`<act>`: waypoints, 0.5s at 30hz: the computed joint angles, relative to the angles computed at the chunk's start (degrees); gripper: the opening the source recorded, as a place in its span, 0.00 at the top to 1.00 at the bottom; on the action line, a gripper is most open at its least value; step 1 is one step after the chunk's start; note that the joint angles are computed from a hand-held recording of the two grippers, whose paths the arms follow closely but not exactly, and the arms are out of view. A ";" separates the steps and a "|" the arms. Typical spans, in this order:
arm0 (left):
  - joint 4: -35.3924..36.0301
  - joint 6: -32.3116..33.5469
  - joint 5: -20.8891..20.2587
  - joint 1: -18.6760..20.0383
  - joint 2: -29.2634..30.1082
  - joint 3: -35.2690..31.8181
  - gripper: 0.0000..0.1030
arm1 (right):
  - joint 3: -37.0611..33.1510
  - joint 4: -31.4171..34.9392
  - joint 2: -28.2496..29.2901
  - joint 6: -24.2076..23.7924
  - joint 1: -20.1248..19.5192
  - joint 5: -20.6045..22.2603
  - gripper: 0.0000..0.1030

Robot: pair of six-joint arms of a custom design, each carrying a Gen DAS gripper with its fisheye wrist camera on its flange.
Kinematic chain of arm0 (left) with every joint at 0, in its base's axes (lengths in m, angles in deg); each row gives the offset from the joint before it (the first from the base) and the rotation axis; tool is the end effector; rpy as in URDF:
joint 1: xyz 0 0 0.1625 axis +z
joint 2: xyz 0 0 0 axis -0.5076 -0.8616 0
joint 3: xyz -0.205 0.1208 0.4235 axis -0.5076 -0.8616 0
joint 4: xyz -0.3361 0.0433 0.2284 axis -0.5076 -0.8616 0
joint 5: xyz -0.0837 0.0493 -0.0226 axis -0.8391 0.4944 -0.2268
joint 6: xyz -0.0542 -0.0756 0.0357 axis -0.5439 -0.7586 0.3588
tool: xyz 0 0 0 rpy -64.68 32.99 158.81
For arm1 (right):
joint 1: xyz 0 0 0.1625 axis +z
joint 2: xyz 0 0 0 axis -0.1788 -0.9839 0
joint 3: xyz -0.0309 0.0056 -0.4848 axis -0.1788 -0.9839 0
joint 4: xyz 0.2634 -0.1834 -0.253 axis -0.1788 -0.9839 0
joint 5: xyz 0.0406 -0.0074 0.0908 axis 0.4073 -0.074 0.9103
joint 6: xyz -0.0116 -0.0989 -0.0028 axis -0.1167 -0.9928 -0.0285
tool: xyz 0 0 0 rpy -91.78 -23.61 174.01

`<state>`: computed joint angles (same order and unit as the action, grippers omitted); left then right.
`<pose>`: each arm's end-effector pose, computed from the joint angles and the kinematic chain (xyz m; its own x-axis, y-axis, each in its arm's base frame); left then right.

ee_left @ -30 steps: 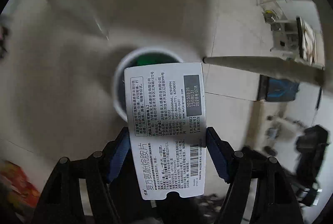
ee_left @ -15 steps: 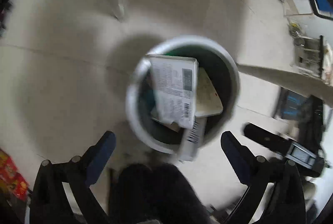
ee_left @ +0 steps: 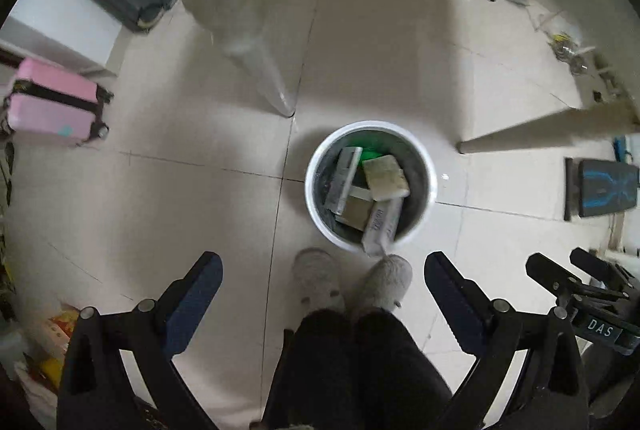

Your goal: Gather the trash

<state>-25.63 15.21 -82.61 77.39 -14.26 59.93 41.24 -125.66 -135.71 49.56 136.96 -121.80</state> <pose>-0.2388 -0.5207 0.4408 -0.7321 -0.0148 -0.6811 -0.0229 0.9997 0.0030 0.4538 -0.4642 0.1377 -0.7914 0.1183 0.5997 0.1097 0.9927 -0.0510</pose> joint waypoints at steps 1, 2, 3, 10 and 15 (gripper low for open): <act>1.45 -0.25 -0.44 -1.17 -0.14 -1.28 0.00 | -1.80 2.70 -0.72 1.14 1.29 0.17 0.00; 2.16 0.12 -0.84 -2.02 -0.06 -2.35 0.00 | -2.92 4.46 -1.47 2.04 2.44 0.46 0.00; 4.33 -0.20 -1.69 -3.47 0.26 -4.84 0.00 | -4.12 6.16 -2.27 2.73 3.48 0.70 0.00; 12.84 -1.58 -5.02 -10.23 3.08 -18.47 0.00 | -17.88 21.51 -5.01 7.92 11.23 1.26 0.00; 16.43 -0.46 -5.83 -13.85 6.17 -29.30 0.00 | -30.34 30.69 -4.03 9.85 15.58 2.26 0.00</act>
